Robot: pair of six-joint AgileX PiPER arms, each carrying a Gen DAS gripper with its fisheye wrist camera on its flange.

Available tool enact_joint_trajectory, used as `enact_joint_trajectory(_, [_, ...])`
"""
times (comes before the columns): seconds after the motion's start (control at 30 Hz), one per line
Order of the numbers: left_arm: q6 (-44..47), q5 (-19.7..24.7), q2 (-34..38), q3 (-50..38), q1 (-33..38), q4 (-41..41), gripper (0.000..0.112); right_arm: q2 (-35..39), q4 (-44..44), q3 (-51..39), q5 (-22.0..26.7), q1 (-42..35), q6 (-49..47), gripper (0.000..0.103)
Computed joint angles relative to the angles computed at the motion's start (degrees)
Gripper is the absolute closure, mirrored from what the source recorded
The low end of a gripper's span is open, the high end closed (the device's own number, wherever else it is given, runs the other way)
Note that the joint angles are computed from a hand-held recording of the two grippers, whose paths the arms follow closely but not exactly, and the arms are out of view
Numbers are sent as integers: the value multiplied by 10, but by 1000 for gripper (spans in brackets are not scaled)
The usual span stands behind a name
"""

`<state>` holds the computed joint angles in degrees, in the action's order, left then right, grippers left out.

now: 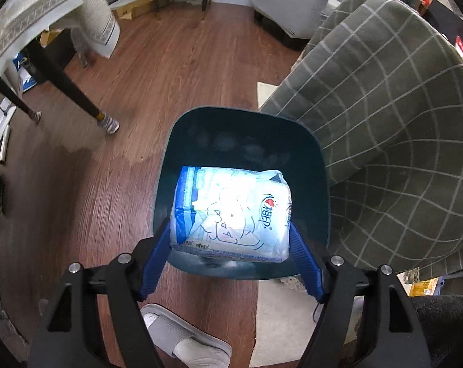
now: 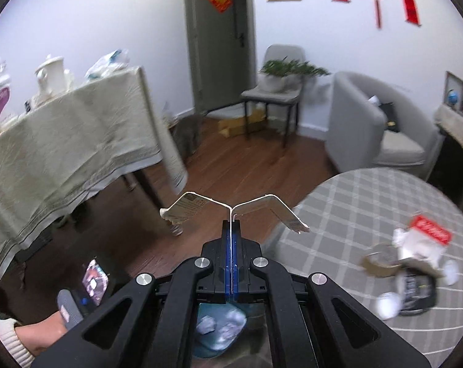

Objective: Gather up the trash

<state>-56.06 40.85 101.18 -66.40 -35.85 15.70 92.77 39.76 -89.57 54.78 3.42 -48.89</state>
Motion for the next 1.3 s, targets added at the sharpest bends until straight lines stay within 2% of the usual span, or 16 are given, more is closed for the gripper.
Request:
enact_joint_trajectory(0.17, [-4, -24, -13, 30, 11, -1, 28, 16, -35, 17, -14, 46, 21, 102])
enact_joint_trajectory(0.6, [-67, -35, -112, 93, 13, 76, 29, 65, -103, 21, -34, 112, 83, 102])
enact_joint_trajectory(0.9, [-121, -15, -178, 120, 4, 139, 40, 116, -148, 7, -31, 157, 131, 102])
enact_joint_trajectory(1.3, [-183, 54, -245, 109, -38, 230, 53, 182, -197, -11, -19, 196, 178, 102])
